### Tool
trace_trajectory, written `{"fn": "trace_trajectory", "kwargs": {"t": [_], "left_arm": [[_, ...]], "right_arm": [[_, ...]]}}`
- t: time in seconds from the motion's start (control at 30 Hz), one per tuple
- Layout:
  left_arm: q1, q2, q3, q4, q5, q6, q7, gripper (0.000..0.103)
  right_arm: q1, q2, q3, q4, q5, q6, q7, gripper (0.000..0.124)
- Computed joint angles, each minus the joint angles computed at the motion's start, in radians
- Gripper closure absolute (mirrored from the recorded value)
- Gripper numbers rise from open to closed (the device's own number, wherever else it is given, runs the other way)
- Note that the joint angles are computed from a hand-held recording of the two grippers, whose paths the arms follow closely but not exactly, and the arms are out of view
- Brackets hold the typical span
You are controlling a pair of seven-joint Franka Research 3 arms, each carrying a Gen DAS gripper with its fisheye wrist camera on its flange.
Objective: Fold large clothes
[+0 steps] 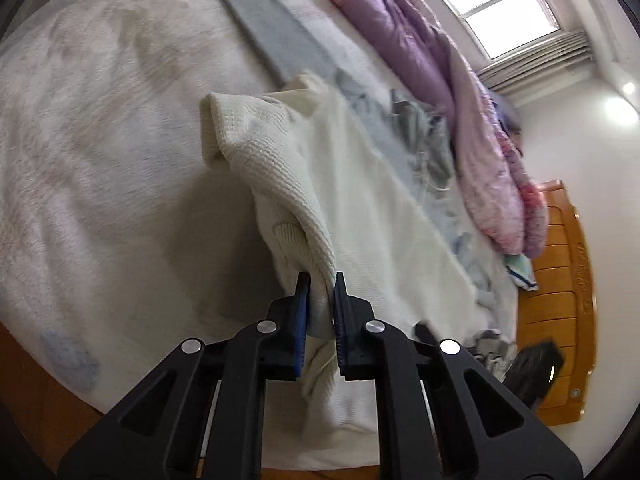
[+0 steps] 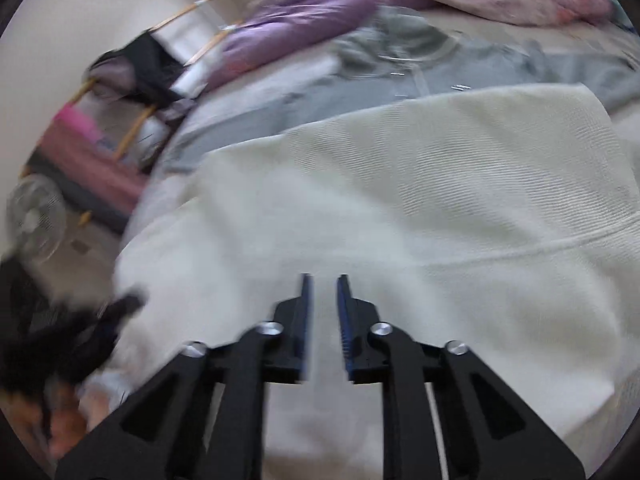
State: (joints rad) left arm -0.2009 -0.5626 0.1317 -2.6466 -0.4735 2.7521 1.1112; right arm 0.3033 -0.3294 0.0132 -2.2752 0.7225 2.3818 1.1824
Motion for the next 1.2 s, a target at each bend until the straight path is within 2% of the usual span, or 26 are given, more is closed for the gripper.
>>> {"fn": "trace_trajectory", "kwargs": {"t": [0.03, 0.07, 0.23, 0.4, 0.53, 0.6, 0.67, 0.7, 0.77, 0.8, 0.83, 0.87, 0.9, 0.93, 1.03, 1.1, 1.17, 1.2], "left_arm": [[-0.002, 0.007, -0.001, 0.014, -0.003, -0.002, -0.005, 0.092], [-0.007, 0.016, -0.002, 0.028, -0.006, -0.002, -0.004, 0.092], [0.005, 0.034, -0.03, 0.064, 0.018, -0.033, -0.021, 0.093], [0.017, 0.029, -0.043, 0.077, 0.041, -0.059, -0.023, 0.093], [0.025, 0.045, -0.048, 0.088, 0.058, -0.071, -0.014, 0.095], [0.04, 0.059, -0.063, 0.099, 0.079, -0.08, -0.024, 0.095], [0.051, 0.072, -0.073, 0.107, 0.094, -0.077, -0.034, 0.095], [0.041, 0.076, -0.062, 0.11, 0.081, -0.081, -0.024, 0.095], [0.037, 0.069, -0.066, 0.106, 0.075, -0.071, -0.016, 0.095], [0.045, 0.055, -0.08, 0.098, 0.086, -0.055, -0.025, 0.093], [0.047, 0.037, -0.088, 0.087, 0.093, -0.035, -0.034, 0.081], [0.045, 0.011, -0.092, 0.074, 0.095, -0.014, -0.045, 0.06], [0.065, -0.015, -0.116, 0.06, 0.119, 0.004, -0.084, 0.051], [0.071, -0.042, -0.126, 0.042, 0.136, 0.037, -0.109, 0.048], [0.094, -0.085, -0.15, 0.028, 0.2, 0.058, -0.18, 0.048], [0.135, -0.087, -0.187, 0.037, 0.263, 0.043, -0.243, 0.048], [0.133, -0.055, -0.194, 0.062, 0.3, 0.012, -0.279, 0.048], [0.107, -0.031, -0.177, 0.073, 0.296, 0.01, -0.285, 0.048]], "right_arm": [[0.008, -0.022, 0.001, -0.009, 0.007, -0.005, -0.015, 0.077], [0.025, -0.061, -0.005, -0.028, 0.033, -0.011, -0.057, 0.07], [0.086, -0.073, -0.004, -0.024, 0.113, -0.056, -0.159, 0.068], [0.132, 0.025, 0.022, 0.016, 0.208, -0.006, -0.238, 0.067], [0.141, 0.105, 0.057, 0.063, 0.233, 0.043, -0.255, 0.067], [0.142, 0.131, 0.065, 0.082, 0.235, 0.049, -0.255, 0.074], [0.14, 0.149, 0.071, 0.096, 0.231, 0.049, -0.262, 0.101], [0.132, 0.153, 0.087, 0.101, 0.167, 0.062, -0.217, 0.108], [0.125, 0.155, 0.079, 0.103, 0.161, 0.036, -0.191, 0.111], [0.121, 0.156, 0.077, 0.105, 0.154, 0.033, -0.176, 0.111], [0.114, 0.156, 0.073, 0.107, 0.15, 0.028, -0.155, 0.111], [0.11, 0.156, 0.065, 0.107, 0.17, 0.015, -0.148, 0.112], [0.103, 0.151, 0.051, 0.108, 0.21, -0.001, -0.136, 0.112], [0.096, 0.144, 0.041, 0.106, 0.251, -0.01, -0.125, 0.112], [0.065, 0.112, 0.004, 0.093, 0.378, -0.026, -0.085, 0.112], [0.036, 0.071, -0.029, 0.059, 0.47, -0.024, -0.047, 0.112], [0.003, 0.02, -0.061, 0.015, 0.538, -0.02, -0.013, 0.112], [-0.011, 0.0, -0.073, -0.002, 0.558, -0.017, 0.003, 0.112]]}}
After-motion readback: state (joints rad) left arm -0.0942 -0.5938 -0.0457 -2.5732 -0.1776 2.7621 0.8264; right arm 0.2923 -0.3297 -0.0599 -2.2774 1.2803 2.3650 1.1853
